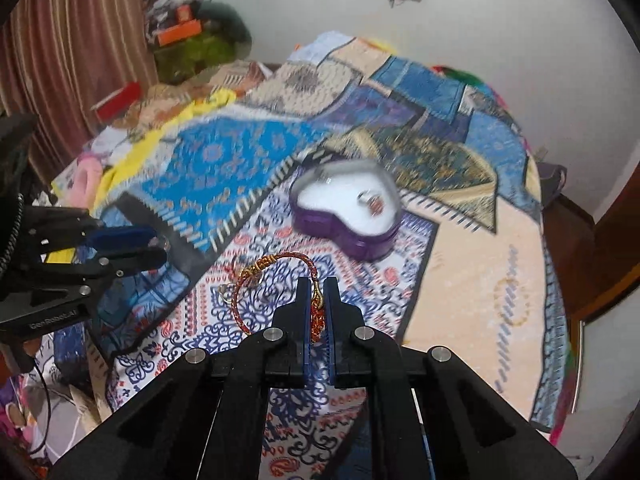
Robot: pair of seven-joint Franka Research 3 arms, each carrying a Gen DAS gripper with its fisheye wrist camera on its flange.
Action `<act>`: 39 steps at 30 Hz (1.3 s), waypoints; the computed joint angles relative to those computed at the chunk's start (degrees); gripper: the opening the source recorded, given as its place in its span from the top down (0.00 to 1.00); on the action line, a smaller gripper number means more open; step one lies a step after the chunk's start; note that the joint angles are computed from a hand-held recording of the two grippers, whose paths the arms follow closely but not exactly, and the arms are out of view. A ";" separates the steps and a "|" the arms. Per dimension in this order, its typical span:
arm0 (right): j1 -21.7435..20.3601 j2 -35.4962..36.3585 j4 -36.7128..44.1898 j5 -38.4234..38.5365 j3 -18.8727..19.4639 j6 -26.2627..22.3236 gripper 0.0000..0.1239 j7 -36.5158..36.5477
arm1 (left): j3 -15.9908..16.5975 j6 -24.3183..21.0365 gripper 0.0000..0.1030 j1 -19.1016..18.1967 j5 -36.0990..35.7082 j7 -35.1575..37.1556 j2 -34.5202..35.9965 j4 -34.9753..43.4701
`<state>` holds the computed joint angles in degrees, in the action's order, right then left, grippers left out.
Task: Organize jewelry
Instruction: 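Carry the hoop ring with the left tool while the right tool carries the bracelet over the tin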
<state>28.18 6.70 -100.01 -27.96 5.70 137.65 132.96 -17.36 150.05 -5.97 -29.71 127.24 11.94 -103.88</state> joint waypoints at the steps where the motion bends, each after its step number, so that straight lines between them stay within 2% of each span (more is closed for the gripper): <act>1: 0.03 -0.24 -0.06 -0.47 -0.09 0.14 0.96 0.51 | -0.02 0.00 0.80 -0.08 0.09 -0.18 0.14 0.45; 11: -0.91 -1.80 -0.35 -5.88 -0.25 2.17 0.96 5.21 | -1.07 2.47 0.80 -1.01 0.11 -0.33 0.88 3.72; 23: -2.70 -1.16 0.48 -8.80 -1.23 5.18 0.96 8.72 | -2.78 3.12 0.80 -1.55 4.56 -4.08 7.49 13.33; 32: -3.49 2.59 2.84 -5.51 -2.81 7.58 0.96 6.45 | -3.71 0.35 0.80 -2.45 11.46 -9.02 15.60 23.07; 39: -3.52 7.97 7.85 1.50 -4.22 6.56 0.96 -0.79 | -3.61 -5.50 0.80 -3.99 15.95 -12.04 22.50 31.62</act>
